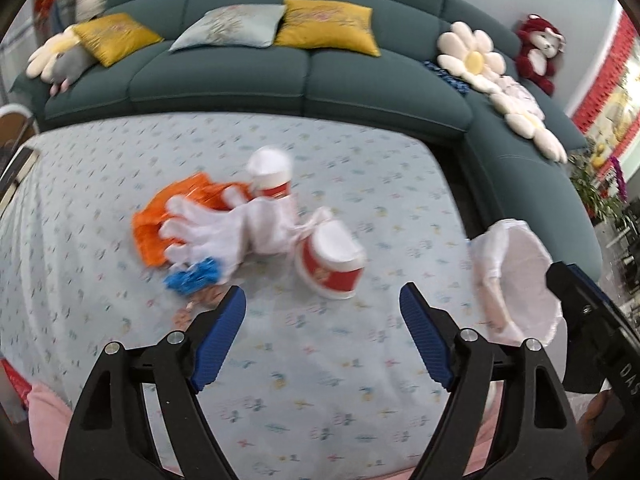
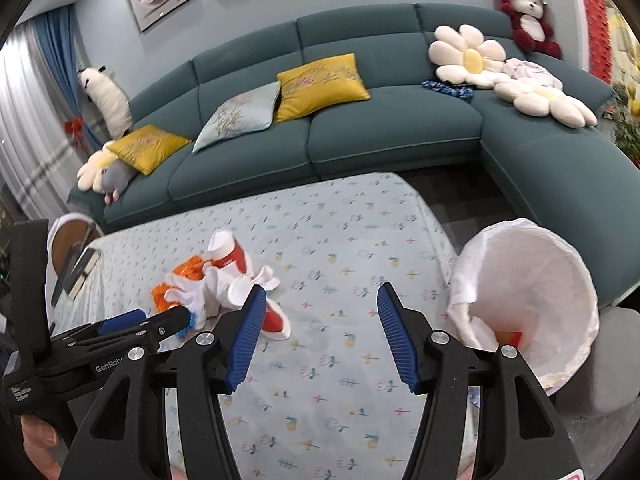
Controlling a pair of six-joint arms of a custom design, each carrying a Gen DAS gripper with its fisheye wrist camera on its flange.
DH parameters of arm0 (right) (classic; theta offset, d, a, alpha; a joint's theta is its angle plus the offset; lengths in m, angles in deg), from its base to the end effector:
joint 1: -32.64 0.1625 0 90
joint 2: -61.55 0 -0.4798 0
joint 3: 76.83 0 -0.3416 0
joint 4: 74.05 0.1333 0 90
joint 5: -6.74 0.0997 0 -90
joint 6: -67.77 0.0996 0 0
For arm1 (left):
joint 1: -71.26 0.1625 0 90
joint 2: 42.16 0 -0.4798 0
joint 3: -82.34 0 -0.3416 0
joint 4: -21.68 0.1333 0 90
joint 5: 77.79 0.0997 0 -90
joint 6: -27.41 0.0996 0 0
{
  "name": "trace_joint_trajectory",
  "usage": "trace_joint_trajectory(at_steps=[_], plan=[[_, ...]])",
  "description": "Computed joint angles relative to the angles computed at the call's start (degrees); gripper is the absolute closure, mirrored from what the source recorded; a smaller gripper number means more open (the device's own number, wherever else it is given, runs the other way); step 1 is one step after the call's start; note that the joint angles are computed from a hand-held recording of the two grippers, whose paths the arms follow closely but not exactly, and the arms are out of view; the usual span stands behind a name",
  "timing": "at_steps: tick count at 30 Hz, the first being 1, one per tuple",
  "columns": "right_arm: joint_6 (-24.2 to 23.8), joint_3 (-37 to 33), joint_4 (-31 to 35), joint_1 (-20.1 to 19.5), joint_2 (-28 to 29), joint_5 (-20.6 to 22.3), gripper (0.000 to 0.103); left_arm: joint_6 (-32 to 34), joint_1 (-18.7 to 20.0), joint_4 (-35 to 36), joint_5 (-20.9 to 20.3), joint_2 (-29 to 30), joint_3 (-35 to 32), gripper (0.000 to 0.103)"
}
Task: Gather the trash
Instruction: 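Move both tools back to the pile and grasp the red-white cup with the right gripper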
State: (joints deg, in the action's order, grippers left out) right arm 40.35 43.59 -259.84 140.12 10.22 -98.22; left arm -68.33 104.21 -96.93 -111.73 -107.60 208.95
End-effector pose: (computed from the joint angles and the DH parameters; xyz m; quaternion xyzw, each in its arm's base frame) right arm 0.2690 -0.4961 0.1768 0.3406 -0.9031 0.2171 0.1460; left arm -0.2335 -0.4087 0.1991 -0.1564 0.8431 -0.3802 0.3466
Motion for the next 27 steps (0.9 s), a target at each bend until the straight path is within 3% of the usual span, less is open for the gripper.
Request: trace_joint_trajectory(at_steps=[5, 10, 23, 27], plan=[[0.0, -0.4, 0.1, 1.3, 2.9, -1.2, 0.042, -5.4, 0.9, 2.1, -1.7, -3.0, 3.2, 0.019], [-0.6, -1.5, 0.6, 2.4, 6.5, -2.4, 0.041, -7.2, 3.3, -0.3, -4.0, -5.6, 6.9, 0.019], [-0.1, -8.5, 4.4, 4.1, 16.8, -6.3, 0.041, -1.9, 11.5, -16.4, -9.1, -7.4, 15.1, 0.019], [-1.0, -10.8, 5.3, 4.5, 19.3, -7.6, 0.041, 0.5, 13.3, -20.5, -9.3, -7.7, 16.7, 0.026]])
